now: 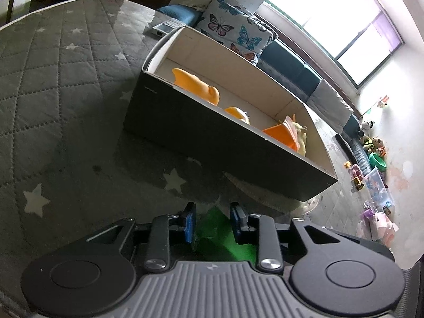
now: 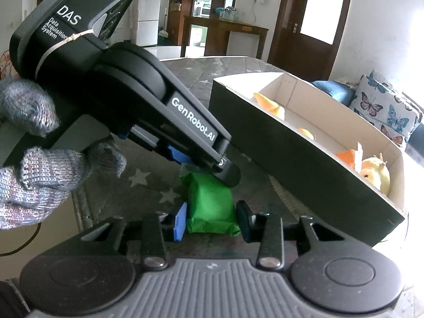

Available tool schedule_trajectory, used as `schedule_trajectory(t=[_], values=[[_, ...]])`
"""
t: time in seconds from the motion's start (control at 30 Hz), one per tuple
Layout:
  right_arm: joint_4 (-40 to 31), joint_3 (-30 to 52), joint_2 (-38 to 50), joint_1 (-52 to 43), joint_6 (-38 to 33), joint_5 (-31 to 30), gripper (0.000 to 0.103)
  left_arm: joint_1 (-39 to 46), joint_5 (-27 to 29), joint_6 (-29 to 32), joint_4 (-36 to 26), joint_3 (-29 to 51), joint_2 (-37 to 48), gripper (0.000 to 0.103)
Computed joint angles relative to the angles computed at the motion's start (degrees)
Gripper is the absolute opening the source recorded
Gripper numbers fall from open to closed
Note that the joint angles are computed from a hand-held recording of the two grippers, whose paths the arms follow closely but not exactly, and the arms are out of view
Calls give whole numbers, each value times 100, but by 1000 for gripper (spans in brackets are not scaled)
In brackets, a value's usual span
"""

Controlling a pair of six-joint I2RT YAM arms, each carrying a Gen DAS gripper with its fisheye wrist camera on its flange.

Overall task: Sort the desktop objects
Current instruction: 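Close the right gripper on the green pouch and lift, then lower the green pouch into the box and open the right gripper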

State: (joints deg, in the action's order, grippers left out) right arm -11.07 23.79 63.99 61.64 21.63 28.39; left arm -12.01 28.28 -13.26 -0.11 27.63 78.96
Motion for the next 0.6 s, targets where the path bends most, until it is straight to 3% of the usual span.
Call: schedule_trajectory(t=[0.33, 0.6], values=[[-330, 100, -432, 207, -91, 408, 37, 23, 104, -41, -435, 139, -715, 27], [-431, 404, -908, -301, -847, 841, 37, -355, -4, -226, -259, 901, -605, 25]])
